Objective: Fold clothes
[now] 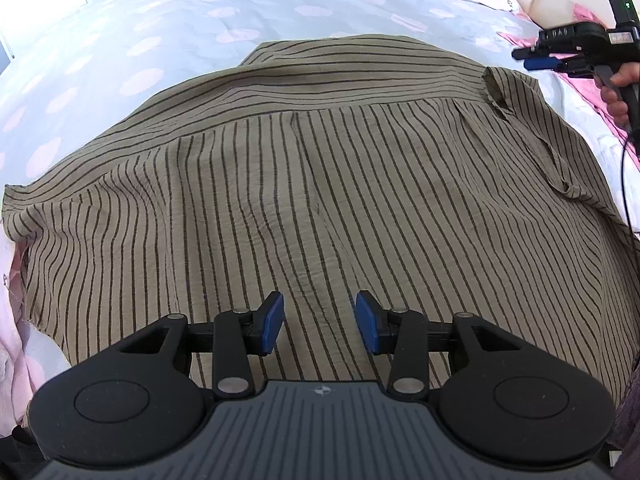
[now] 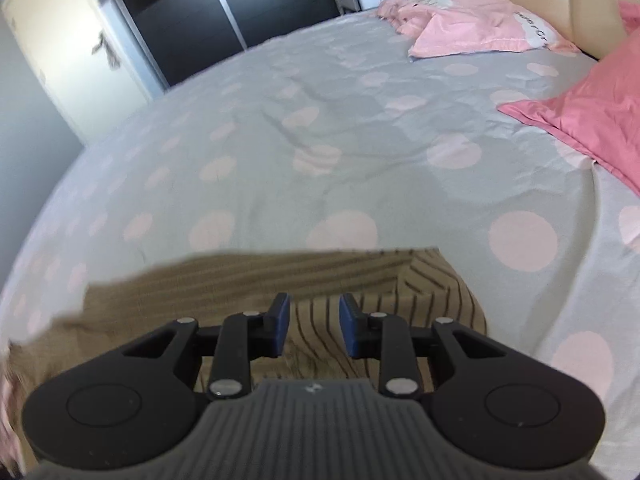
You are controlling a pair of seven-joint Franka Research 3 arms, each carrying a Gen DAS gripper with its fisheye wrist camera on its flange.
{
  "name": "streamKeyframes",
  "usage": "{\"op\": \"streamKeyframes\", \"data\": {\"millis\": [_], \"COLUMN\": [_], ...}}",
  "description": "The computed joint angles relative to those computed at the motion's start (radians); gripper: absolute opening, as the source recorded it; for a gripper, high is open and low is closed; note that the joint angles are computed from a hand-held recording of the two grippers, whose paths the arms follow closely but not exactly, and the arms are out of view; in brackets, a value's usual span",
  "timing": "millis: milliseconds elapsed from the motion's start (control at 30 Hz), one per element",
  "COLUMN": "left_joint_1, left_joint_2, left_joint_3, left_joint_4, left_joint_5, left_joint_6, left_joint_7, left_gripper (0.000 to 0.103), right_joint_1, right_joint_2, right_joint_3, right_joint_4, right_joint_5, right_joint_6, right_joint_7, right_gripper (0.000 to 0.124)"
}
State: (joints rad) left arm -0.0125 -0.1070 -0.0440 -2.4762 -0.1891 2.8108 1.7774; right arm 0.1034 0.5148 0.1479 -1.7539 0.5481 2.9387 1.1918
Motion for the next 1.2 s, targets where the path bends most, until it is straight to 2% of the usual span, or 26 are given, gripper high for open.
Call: {"op": "streamKeyframes", "data": {"millis": [167,267,400,433,500,667,733,767,867,933,1100,1200], "left_joint_1": [-0.001,-0.002,-0.004,-0.004,-0.003,-0.009,-0.008,-0.008,-0.007,-0.005,0.0,0.0], "left_joint_2": [0.003,0.008,0.014,0.017,0.021,0.024,0.026,0.027,0.03,0.031,0.03,0.031], "left_joint_3": [-0.003,-0.007,-0.013,-0.016,-0.02,-0.027,-0.03,-0.032,-0.034,-0.034,-0.032,-0.033], "left_joint_4": [0.004,0.008,0.015,0.017,0.021,0.024,0.025,0.026,0.026,0.026,0.024,0.024], "left_joint_5": [0.005,0.012,0.024,0.03,0.042,0.052,0.068,0.077,0.095,0.105,0.124,0.132], "left_joint_6": [-0.002,-0.001,-0.006,-0.008,-0.009,-0.01,-0.012,-0.013,-0.015,-0.015,-0.01,-0.01], "left_joint_7": [-0.003,-0.009,-0.013,-0.018,-0.028,-0.032,-0.044,-0.051,-0.064,-0.071,-0.094,-0.095], "left_gripper": [0.038,0.038,0.038,0.038,0.038,0.039,0.039,0.039,0.039,0.039,0.039,0.039], "right_joint_1": [0.104,0.111,0.087,0.084,0.064,-0.04,-0.061,-0.045,-0.001,0.021,-0.002,0.013], "right_joint_2": [-0.043,-0.05,-0.061,-0.064,-0.074,-0.115,-0.126,-0.124,-0.116,-0.108,-0.156,-0.182], "right_joint_3": [-0.123,-0.146,-0.135,-0.133,-0.117,-0.004,0.026,0.01,-0.035,-0.058,-0.054,-0.088], "right_joint_4": [-0.086,-0.108,-0.138,-0.144,-0.156,-0.177,-0.177,-0.173,-0.161,-0.149,-0.198,-0.227], "right_joint_5": [-0.184,-0.238,-0.257,-0.259,-0.238,-0.051,0.028,0.026,-0.009,-0.035,0.002,-0.043], "right_joint_6": [-0.053,-0.101,-0.123,-0.126,-0.121,-0.143,-0.157,-0.165,-0.188,-0.203,-0.186,-0.215], "right_joint_7": [0.041,0.072,0.067,0.067,0.056,-0.096,-0.173,-0.174,-0.153,-0.125,-0.154,-0.124], "right_gripper": [0.026,0.026,0.024,0.011,0.007,0.005,0.005,0.006,0.016,0.027,0.029,0.028]}}
